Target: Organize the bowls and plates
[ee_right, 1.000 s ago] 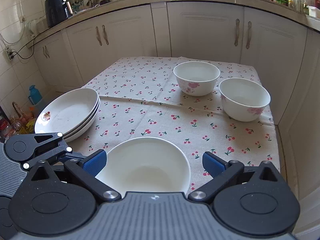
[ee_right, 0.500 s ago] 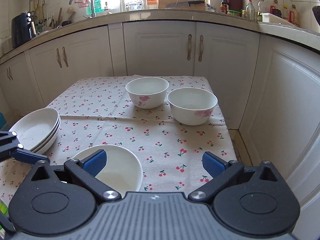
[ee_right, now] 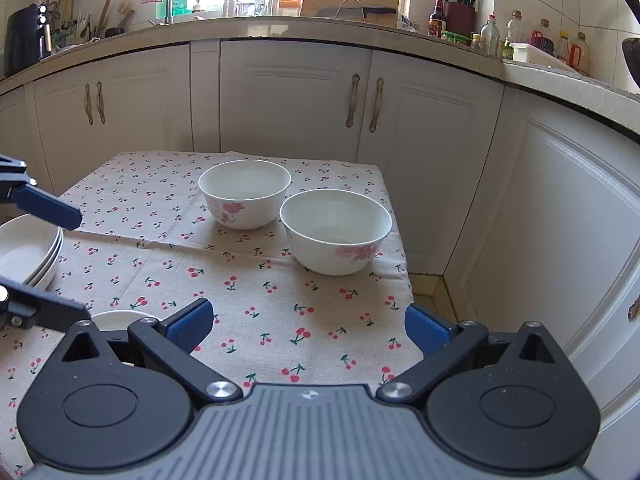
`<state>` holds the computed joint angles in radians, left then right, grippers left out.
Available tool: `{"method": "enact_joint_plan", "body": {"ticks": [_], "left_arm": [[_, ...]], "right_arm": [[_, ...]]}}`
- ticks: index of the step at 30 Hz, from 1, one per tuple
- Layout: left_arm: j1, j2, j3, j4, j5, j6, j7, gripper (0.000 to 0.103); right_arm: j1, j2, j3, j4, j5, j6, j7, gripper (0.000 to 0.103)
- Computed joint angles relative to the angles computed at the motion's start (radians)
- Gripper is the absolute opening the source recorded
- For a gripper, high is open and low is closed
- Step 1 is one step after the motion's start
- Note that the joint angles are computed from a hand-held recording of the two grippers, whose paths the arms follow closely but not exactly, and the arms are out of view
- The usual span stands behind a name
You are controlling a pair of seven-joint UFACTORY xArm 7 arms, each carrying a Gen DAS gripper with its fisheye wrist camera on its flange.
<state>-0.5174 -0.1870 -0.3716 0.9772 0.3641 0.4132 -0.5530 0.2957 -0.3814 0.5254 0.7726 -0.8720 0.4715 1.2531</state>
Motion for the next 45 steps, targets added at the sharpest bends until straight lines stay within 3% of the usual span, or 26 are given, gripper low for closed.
{"method": "enact_joint_plan", "body": {"ticks": [6, 9, 15, 22, 30, 37, 45], "left_arm": [[-0.016, 0.148, 0.057, 0.154, -0.093, 0.003, 0.154, 0.093], [-0.025, 0.218, 0.079, 0.23, -0.141, 0.002, 0.228, 0.093], [-0.06, 0.368, 0.122, 0.402, -0.116, 0.06, 0.269, 0.094], [-0.073, 0.526, 0.144, 0.594, -0.203, 0.107, 0.361, 0.094], [-0.109, 0.681, 0.177, 0.807, -0.226, 0.211, 0.44, 0.094], [-0.129, 0.775, 0.196, 0.934, -0.247, 0.273, 0.499, 0.091], [-0.128, 0.816, 0.197, 0.989, -0.291, 0.313, 0.54, 0.08]], "right_arm": [[-0.044, 0.039, -0.042, -0.005, -0.064, -0.123, -0.008, 0.103], [-0.064, 0.068, -0.042, 0.007, -0.104, -0.134, -0.032, 0.103], [-0.059, 0.139, -0.088, 0.042, -0.172, -0.152, -0.064, 0.103], [-0.03, 0.219, -0.168, 0.087, -0.278, -0.196, -0.08, 0.103], [-0.009, 0.285, -0.246, 0.128, -0.408, -0.274, 0.023, 0.103], [0.013, 0.326, -0.294, 0.159, -0.493, -0.317, 0.089, 0.101], [0.03, 0.355, -0.327, 0.186, -0.51, -0.352, 0.097, 0.093]]}}
